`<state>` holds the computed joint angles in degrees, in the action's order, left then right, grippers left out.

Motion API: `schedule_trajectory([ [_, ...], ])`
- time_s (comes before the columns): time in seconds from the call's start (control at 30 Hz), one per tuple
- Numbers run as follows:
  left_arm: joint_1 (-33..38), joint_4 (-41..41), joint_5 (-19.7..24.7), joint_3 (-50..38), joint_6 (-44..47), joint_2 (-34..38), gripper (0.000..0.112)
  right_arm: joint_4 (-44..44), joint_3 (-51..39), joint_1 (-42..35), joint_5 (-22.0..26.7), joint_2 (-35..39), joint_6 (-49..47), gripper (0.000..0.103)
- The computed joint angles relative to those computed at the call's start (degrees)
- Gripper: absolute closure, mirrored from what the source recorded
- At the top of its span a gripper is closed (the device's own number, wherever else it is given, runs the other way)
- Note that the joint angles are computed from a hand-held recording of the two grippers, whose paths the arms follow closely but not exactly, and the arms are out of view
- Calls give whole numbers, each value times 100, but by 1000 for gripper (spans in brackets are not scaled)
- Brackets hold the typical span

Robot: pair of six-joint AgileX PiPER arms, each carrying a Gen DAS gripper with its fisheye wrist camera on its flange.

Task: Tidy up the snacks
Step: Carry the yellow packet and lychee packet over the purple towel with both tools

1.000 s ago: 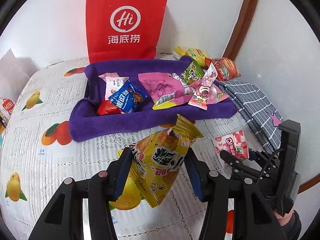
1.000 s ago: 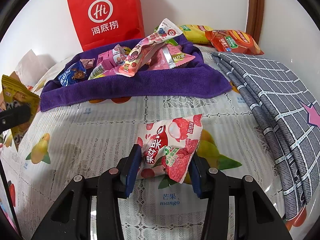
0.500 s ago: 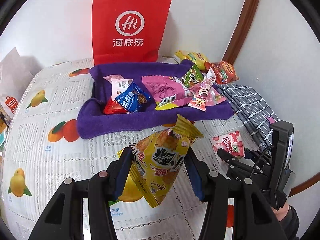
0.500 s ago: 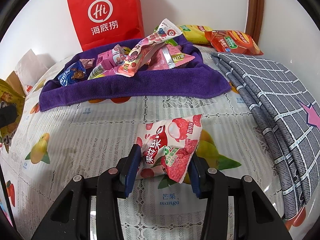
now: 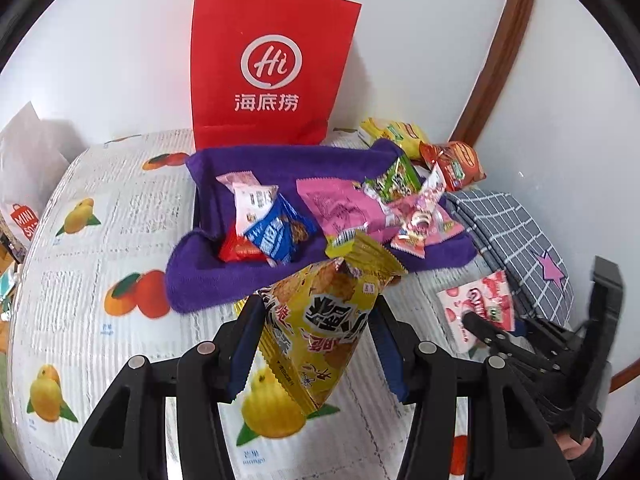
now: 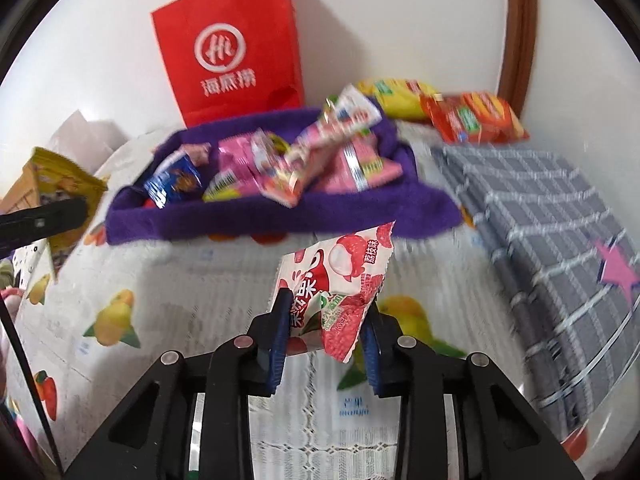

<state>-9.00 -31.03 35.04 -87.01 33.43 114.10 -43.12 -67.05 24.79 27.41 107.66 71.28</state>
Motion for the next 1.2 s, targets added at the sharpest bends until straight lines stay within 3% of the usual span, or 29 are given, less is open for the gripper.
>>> schedule_trajectory([
  [0.2,33,373,75,-503,-177,115,61,280,-681,12,492,-141,-669,71],
  [0.3,124,457,321,-949,-357,243,61,505,-1145,-40,702,-108,-1068,71],
  [0.57,192,789,682,-1954,-810,587,61,1247,-2684,-282,1343,363,-2030,71],
  [0.87,148,1069,1058,-2959,-1275,1155,61,2146,-4783,-510,2118,1500,-3126,71],
  [1.03,87,1300,1522,-4066,-1617,1827,61,2431,-6282,-613,2733,2348,-3749,71],
  [1.2,26,1519,2238,-5747,-1989,2754,61,2568,-7830,-734,3362,3215,-4344,71],
])
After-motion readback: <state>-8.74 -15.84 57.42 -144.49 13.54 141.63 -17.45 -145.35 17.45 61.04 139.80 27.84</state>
